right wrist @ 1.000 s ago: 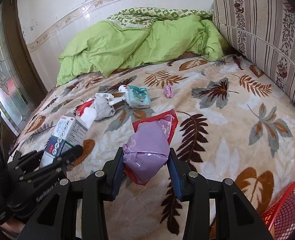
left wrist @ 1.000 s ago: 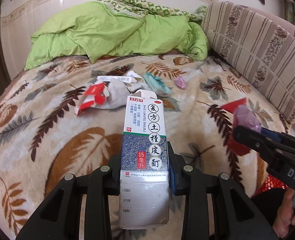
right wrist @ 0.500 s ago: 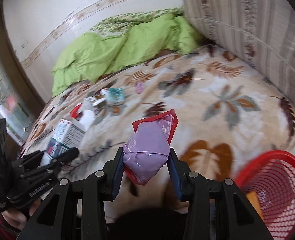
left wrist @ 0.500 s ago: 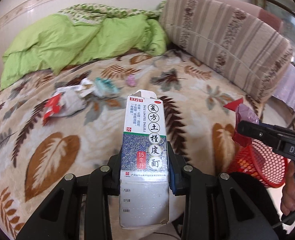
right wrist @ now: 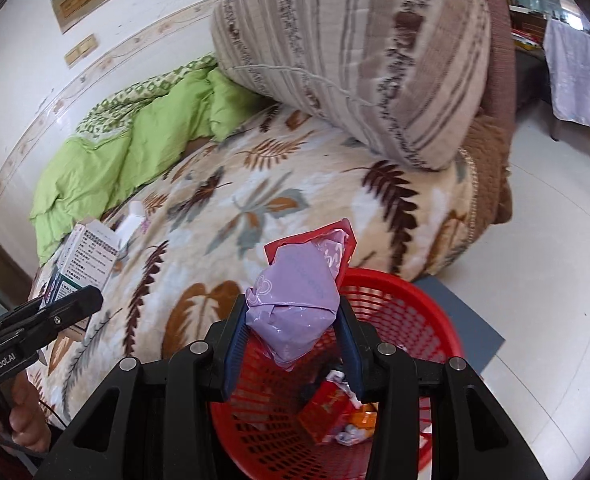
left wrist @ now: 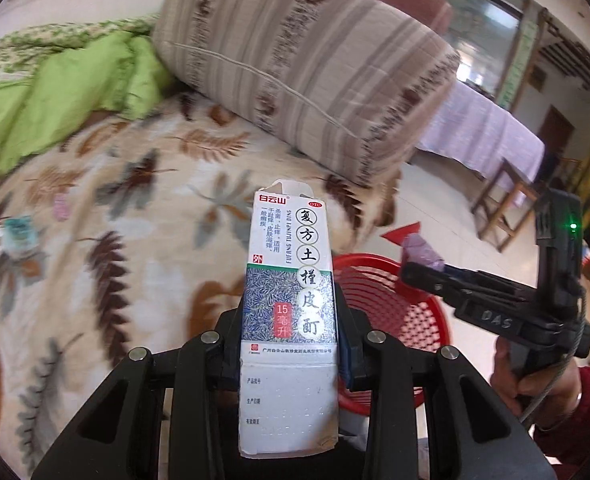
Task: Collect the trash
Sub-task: 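Carry the white box and purple wrapper to the red wastebasket and release both, then move both open grippers back over the bed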
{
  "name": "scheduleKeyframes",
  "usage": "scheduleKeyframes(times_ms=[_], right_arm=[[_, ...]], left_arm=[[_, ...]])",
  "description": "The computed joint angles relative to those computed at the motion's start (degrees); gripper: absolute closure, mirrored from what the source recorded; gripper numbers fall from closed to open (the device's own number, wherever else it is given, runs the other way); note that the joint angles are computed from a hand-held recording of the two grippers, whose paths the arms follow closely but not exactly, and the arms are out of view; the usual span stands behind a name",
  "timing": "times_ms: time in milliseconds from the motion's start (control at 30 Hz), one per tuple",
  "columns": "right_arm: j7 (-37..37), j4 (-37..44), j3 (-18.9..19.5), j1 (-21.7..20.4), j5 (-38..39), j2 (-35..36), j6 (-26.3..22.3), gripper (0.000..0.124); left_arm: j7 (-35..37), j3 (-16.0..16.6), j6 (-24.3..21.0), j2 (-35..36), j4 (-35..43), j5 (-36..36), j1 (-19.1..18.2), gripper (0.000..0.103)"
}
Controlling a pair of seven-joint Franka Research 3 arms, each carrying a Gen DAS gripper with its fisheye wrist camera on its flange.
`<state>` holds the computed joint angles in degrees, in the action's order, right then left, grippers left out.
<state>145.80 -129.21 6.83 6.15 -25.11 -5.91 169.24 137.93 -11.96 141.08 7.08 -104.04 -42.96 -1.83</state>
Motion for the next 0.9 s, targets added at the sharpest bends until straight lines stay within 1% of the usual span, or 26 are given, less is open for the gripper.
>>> scheduleKeyframes(times_ms=[33, 133, 167, 200, 267, 367, 467, 600, 700, 767, 833, 900], right_arm=[[-0.2, -0.5, -0.2, 0.0, 0.4, -0.3, -0.3, 0.079], [-0.9, -2.2, -0.6, -0.3, 2.4, -1.4, -1.0, 0.075], [-1.5, -2.6, -0.7, -0.4, 3.3, -1.7, -1.1, 0.072], [-1.5, -3.1, -0.6, -0.7, 3.7, -2.0, -1.0, 0.070], [-0.9, -3.6, -0.1, -1.6, 3.1, -2.6, -1.2, 0.068], [0.9, -3.5, 1.1, -3.3, 1.2, -2.9, -1.5, 0.068], [0.1, -2.4, 0.9, -2.9, 2.0, -1.9, -0.7, 0.068], [-3.6, 1.7, 0.3, -0.4, 4.2, 1.8, 0.4, 0.068], [-8.9, 6.6, -0.8, 3.1, 7.8, 6.0, 0.4, 0.067], [-17.1, 11.1, -0.4, 5.3, 14.6, 9.8, -0.1, 0.067], [-20.9, 14.9, -0.4, 6.9, 17.0, 12.7, -1.0, 0.067], [-24.1, 20.7, -0.2, 8.9, 18.3, 16.9, -2.7, 0.067]], left_arm=[[-0.4, -0.4, -1.7, 0.8, 1.0, 0.2, -0.4, 0.071], [-0.5, -1.6, -3.4, 2.3, 2.1, 1.0, -1.4, 0.070], [-0.4, -1.8, -3.6, 2.5, 2.2, 1.5, -1.7, 0.067], [-0.3, -2.0, -3.5, 2.6, 2.1, 1.9, -1.9, 0.058], [0.2, -2.2, -3.0, 2.2, 1.4, 1.5, -1.9, 0.047], [0.4, -1.9, -2.5, 1.9, 0.9, 1.0, -1.5, 0.047], [0.6, -1.0, -2.4, 1.2, 0.5, -0.3, -0.4, 0.047], [0.2, 0.3, 0.3, 0.1, -0.8, -0.2, 0.7, 0.046], [-0.4, 1.4, 1.8, -0.8, -2.1, -0.4, 1.9, 0.045], [-1.1, 2.3, 2.7, -1.3, -2.9, -0.2, 2.7, 0.045], [-1.5, 3.3, 4.4, -2.0, -4.1, -0.2, 3.7, 0.045], [-2.4, 4.1, 5.4, -2.2, -4.7, 0.4, 4.6, 0.045]])
